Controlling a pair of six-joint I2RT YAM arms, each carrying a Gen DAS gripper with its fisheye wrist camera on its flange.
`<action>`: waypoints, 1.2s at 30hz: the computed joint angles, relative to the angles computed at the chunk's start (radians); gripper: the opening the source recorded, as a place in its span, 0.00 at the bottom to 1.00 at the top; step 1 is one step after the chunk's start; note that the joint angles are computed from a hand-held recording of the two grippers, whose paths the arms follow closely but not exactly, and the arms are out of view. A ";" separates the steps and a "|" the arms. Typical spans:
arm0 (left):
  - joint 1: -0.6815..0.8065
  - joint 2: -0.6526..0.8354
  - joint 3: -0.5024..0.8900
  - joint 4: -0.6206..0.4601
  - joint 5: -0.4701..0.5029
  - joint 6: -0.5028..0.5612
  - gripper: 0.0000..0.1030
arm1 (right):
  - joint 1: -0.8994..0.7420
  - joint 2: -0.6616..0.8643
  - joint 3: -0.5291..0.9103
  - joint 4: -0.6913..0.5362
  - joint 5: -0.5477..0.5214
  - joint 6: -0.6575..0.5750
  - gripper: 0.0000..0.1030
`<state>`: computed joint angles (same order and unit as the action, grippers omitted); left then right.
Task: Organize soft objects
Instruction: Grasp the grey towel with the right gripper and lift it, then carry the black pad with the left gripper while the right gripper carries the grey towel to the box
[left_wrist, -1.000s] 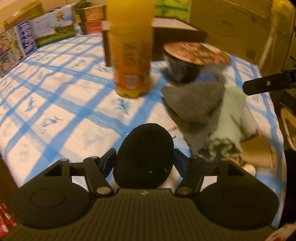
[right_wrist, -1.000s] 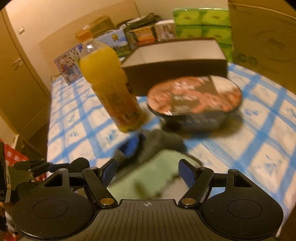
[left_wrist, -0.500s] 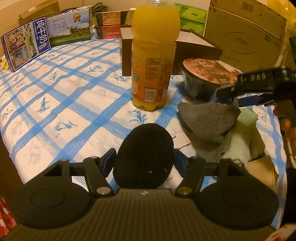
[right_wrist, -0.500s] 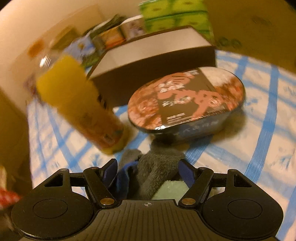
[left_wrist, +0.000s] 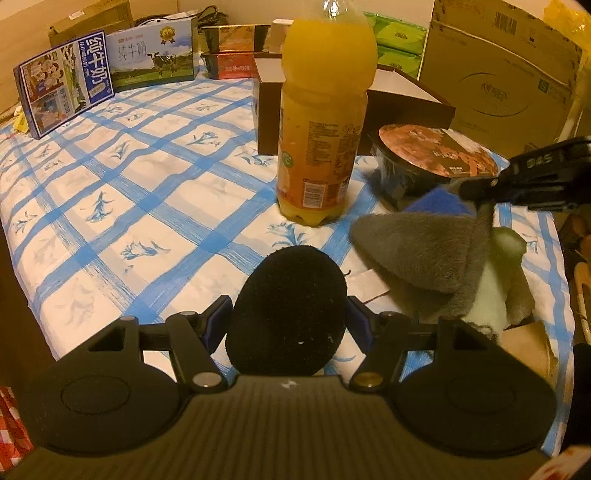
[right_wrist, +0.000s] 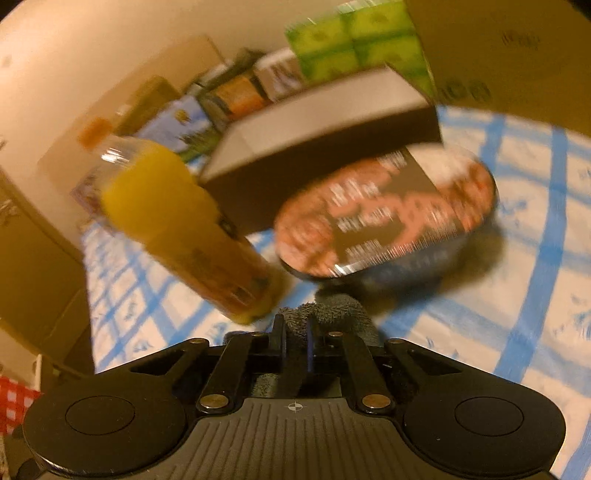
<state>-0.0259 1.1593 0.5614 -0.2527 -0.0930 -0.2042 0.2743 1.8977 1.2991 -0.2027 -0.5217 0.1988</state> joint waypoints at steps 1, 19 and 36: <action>0.000 -0.008 0.001 -0.006 -0.001 -0.003 0.62 | -0.004 -0.023 -0.018 0.020 -0.013 -0.007 0.09; -0.088 -0.145 0.067 -0.144 -0.079 -0.034 0.62 | -0.227 -0.276 0.015 0.010 -0.194 -0.048 0.09; -0.090 -0.076 0.224 -0.186 -0.114 0.057 0.62 | -0.385 -0.192 0.173 -0.204 -0.262 -0.233 0.09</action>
